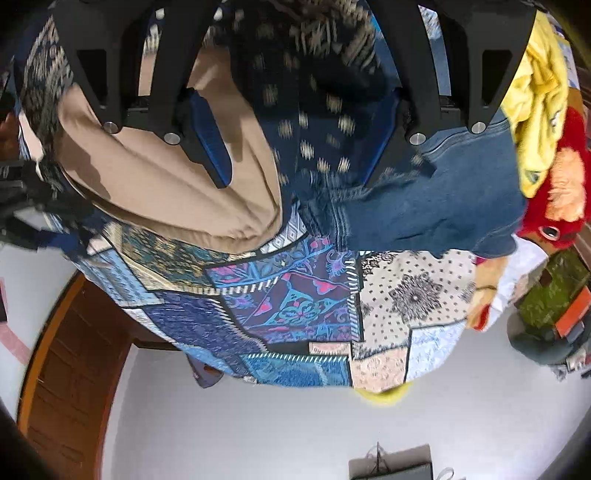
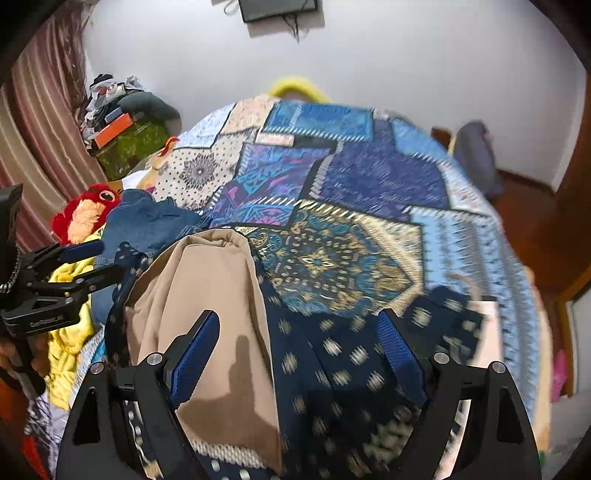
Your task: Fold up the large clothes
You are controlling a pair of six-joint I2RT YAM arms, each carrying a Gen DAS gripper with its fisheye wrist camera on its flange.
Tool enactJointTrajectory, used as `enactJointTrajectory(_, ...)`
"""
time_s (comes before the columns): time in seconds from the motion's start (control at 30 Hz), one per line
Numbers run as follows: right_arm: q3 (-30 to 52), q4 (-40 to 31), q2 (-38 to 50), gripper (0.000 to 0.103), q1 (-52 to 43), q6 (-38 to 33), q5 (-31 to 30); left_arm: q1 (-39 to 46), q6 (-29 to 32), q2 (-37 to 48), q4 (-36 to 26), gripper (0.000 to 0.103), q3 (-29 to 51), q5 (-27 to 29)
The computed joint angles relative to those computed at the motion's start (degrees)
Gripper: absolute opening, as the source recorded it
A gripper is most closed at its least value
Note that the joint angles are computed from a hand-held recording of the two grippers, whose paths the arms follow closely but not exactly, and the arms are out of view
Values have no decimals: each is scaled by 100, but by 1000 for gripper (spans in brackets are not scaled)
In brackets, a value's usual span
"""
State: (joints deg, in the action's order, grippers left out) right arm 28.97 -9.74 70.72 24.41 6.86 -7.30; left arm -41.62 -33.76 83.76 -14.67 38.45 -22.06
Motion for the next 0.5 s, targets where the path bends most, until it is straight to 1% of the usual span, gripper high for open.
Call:
enactJointTrajectory(0.13,469,461,1245,84,-94,156,-472,623,153,791,694,69,130,697)
enactJointTrajectory(0.17,532,529,1417,80,-123,161,-568,750,142,965,844,65,153,899)
enactJointTrajectory(0.2,654,575,1672,71,-139,153,-737,813,136,1096,983,61,157,1035)
enactJointTrajectory(0.23,736,580,1828,66,-153,123,-852,857,155,1209,1109,53,162,1142)
enactJointTrajectory(0.27,836,626,2044,57,-135,100,-981,850,158,1275,1174,44,170,1148)
enactJointTrajectory(0.3,873,674,2144,47,-112,103,-1034,812,177,1344,1261,39,175,1146)
enactJointTrajectory(0.33,917,726,2254,42,-85,112,-1072,778,213,1375,1328,25,168,1174)
enactJointTrajectory(0.37,953,778,2360,31,-63,111,-1126,735,234,1382,1343,12,171,1185)
enactJointTrajectory(0.4,963,851,2427,25,-24,144,-1140,658,247,1371,1312,9,183,1136)
enactJointTrajectory(0.43,923,944,2414,22,29,176,-1088,585,276,1325,1267,8,189,1071)
enactJointTrajectory(0.47,863,1002,2353,15,56,184,-1084,463,294,1168,1227,8,138,970)
enactJointTrajectory(0.5,809,1019,2266,13,75,202,-1095,403,320,1008,1161,8,103,908)
